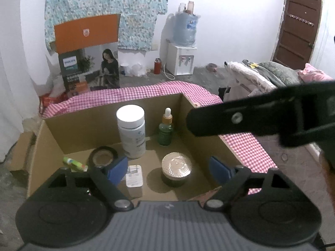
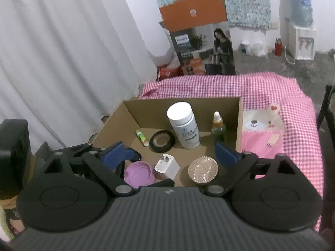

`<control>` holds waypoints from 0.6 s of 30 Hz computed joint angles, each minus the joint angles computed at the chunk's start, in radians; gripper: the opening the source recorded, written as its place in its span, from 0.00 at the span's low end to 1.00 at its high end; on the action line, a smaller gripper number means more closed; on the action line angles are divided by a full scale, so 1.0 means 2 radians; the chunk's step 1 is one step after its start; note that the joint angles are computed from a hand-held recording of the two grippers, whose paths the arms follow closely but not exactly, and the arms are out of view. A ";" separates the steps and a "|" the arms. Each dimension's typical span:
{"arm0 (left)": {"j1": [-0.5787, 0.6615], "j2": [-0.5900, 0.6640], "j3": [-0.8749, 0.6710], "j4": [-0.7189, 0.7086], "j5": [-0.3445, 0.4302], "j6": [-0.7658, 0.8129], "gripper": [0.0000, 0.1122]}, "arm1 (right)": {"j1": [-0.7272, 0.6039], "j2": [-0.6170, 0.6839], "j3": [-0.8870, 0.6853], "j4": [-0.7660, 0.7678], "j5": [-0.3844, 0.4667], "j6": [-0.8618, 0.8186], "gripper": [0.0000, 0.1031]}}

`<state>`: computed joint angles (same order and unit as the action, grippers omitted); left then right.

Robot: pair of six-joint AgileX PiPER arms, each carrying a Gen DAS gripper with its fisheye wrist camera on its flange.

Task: Organize rigid objects

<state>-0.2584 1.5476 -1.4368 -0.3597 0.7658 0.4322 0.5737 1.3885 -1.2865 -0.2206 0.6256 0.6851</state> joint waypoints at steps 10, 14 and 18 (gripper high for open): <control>0.043 -0.064 0.056 -0.047 -0.008 0.056 0.86 | 0.123 -0.046 0.013 -0.218 0.070 0.220 0.98; 0.069 -0.100 0.091 -0.058 -0.027 0.074 0.92 | 0.219 -0.047 0.012 -0.347 0.175 0.340 0.99; 0.078 -0.111 0.086 -0.005 -0.016 0.027 0.92 | 0.303 -0.021 0.007 -0.416 0.284 0.416 0.99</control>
